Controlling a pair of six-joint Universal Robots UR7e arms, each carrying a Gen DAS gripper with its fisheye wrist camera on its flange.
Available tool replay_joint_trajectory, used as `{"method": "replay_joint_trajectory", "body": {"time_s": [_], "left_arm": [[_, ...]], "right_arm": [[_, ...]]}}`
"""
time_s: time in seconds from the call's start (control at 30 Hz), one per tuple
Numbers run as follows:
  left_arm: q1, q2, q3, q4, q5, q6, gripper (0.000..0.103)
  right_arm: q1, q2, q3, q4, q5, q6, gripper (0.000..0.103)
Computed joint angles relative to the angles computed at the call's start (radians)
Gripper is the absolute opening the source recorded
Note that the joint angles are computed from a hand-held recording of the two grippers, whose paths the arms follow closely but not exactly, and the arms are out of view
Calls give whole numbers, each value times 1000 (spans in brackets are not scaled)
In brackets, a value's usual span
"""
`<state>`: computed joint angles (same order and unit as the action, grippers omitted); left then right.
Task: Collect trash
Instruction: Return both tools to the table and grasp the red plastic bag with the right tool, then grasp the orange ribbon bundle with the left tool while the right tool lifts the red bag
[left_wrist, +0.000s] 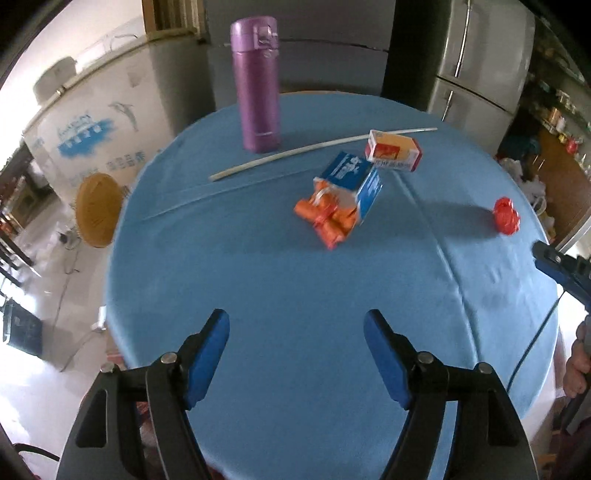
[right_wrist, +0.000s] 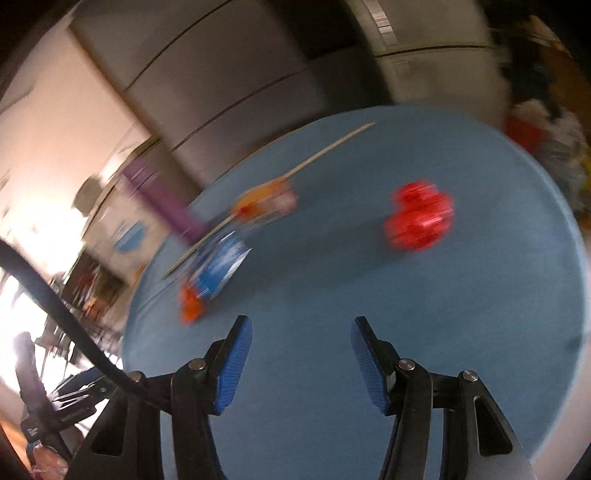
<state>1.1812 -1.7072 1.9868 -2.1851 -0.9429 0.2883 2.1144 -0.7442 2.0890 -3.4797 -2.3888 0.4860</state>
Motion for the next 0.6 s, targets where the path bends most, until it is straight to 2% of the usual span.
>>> {"method": "replay_joint_trajectory", "body": {"time_s": [0.07,0.13,0.33,0.47,0.6], "left_arm": [[22,57,-48,17,-47,-23,76],[38,99,-76,1,-61,-38,76],[82,227,-156,-50,-105,-94,76],[94,296,-180,-84,-114,-92,76],[99,339,-193,-92,-127,-70,76]], "right_arm": [[-31,-42,28,-14,-37,-11,60],[-67,-71,41,-25,-48,-23,60],[-174,-116,22,-41,1,-44,60],[-222,-119,0,-29,17,-21,60],[-251,-105,-13,-44,24,-33,60]]}}
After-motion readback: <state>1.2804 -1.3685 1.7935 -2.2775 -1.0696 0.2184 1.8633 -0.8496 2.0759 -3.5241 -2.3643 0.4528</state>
